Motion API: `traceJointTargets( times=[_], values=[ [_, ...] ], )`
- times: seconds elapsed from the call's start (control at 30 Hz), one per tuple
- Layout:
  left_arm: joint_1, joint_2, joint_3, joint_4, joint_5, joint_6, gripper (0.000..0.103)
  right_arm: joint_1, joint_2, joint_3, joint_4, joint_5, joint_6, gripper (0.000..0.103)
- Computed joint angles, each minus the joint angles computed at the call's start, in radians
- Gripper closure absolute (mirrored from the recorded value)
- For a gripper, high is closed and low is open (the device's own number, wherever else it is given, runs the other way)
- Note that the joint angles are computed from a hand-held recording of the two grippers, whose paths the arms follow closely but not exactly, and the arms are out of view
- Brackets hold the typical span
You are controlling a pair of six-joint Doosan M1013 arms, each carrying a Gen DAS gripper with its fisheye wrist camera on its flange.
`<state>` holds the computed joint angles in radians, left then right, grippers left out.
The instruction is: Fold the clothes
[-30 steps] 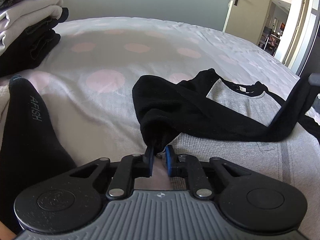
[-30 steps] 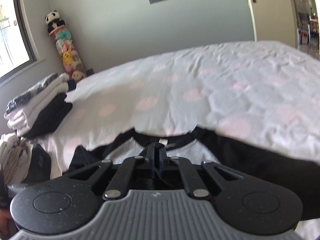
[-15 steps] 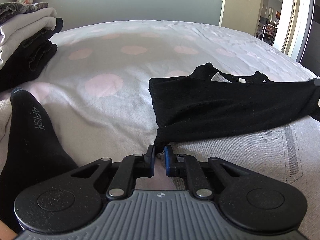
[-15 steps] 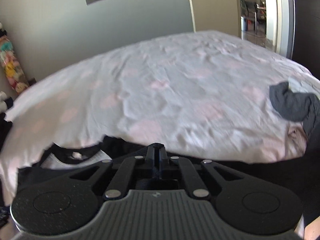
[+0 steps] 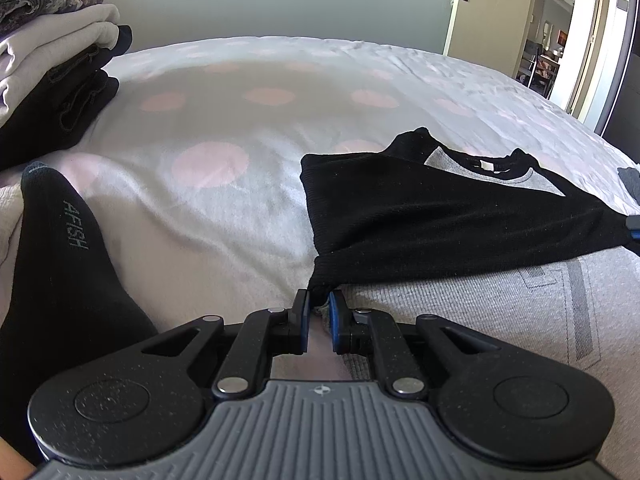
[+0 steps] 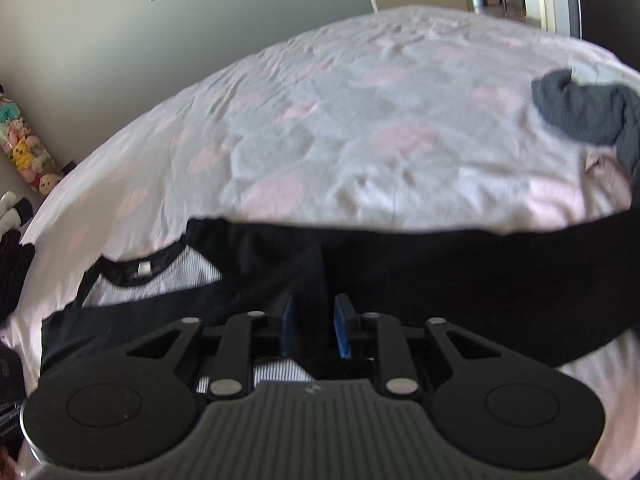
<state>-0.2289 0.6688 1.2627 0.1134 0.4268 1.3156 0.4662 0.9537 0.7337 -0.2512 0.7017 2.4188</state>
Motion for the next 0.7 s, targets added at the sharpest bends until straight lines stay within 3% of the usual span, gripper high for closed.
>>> traceJointTargets(
  times=[0.1, 0.13, 0.2, 0.3, 0.53, 0.67, 0.7],
  values=[
    [0.000, 0.001, -0.003, 0.001, 0.006, -0.006, 0.091, -0.003, 0.011, 0.006, 0.048, -0.016, 0.033, 0.073],
    [0.000, 0.001, -0.004, -0.003, 0.008, -0.006, 0.091, -0.002, 0.007, 0.017, 0.037, -0.037, 0.066, 0.089],
    [0.000, -0.001, -0.002, 0.009, 0.007, -0.025, 0.091, 0.003, -0.005, 0.035, -0.014, -0.067, 0.123, 0.094],
    [-0.001, -0.004, -0.001, 0.035, 0.010, -0.058, 0.092, 0.010, -0.041, 0.078, -0.097, -0.115, 0.176, 0.095],
    [-0.012, 0.002, -0.017, 0.111, 0.053, -0.089, 0.093, 0.006, -0.042, 0.084, -0.096, 0.006, 0.176, 0.096],
    [-0.009, 0.001, -0.028, 0.061, 0.076, -0.049, 0.088, -0.001, -0.047, 0.123, -0.080, -0.045, 0.197, 0.093],
    [-0.009, -0.003, -0.026, 0.055, 0.079, -0.051, 0.086, -0.002, -0.052, 0.131, -0.070, -0.059, 0.198, 0.088]
  ],
)
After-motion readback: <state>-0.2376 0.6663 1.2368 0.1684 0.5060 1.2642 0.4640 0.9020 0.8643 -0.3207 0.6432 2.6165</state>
